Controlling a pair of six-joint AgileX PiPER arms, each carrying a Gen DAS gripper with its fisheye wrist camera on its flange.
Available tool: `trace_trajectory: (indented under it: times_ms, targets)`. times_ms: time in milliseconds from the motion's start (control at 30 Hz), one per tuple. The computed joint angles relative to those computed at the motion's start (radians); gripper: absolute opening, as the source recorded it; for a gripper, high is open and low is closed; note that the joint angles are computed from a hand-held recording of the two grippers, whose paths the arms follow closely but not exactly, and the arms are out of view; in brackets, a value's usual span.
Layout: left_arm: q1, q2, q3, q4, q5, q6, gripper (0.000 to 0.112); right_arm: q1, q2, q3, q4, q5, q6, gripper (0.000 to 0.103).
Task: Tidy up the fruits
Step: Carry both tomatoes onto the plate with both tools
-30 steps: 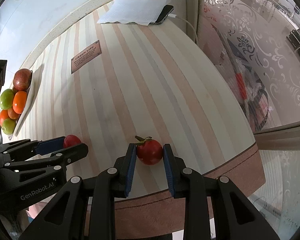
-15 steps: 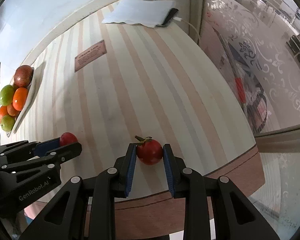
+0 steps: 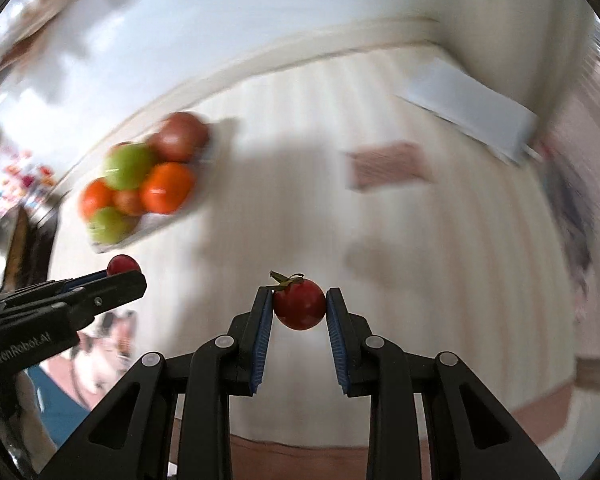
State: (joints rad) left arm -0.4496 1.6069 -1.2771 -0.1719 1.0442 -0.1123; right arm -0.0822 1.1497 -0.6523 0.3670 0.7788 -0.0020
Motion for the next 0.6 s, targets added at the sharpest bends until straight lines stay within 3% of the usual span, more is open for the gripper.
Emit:
trace_trajectory:
  times_ms: [167,300,600]
  targets:
    - [0.175,-0.044,0.005,0.017,0.017,0.040,0.028,0.260,0.216,-0.162,0.042,-0.121,0.078,0.030]
    - [0.343,0.012,-0.031,-0.004,0.022,0.115,0.028,0.373,0.377,-0.298,0.054,-0.172,0.116,0.030]
    - [0.472,0.197,-0.122,-0.082,0.039,0.206,0.028,0.440,0.627,-0.513,-0.023,-0.180,0.231,0.030]
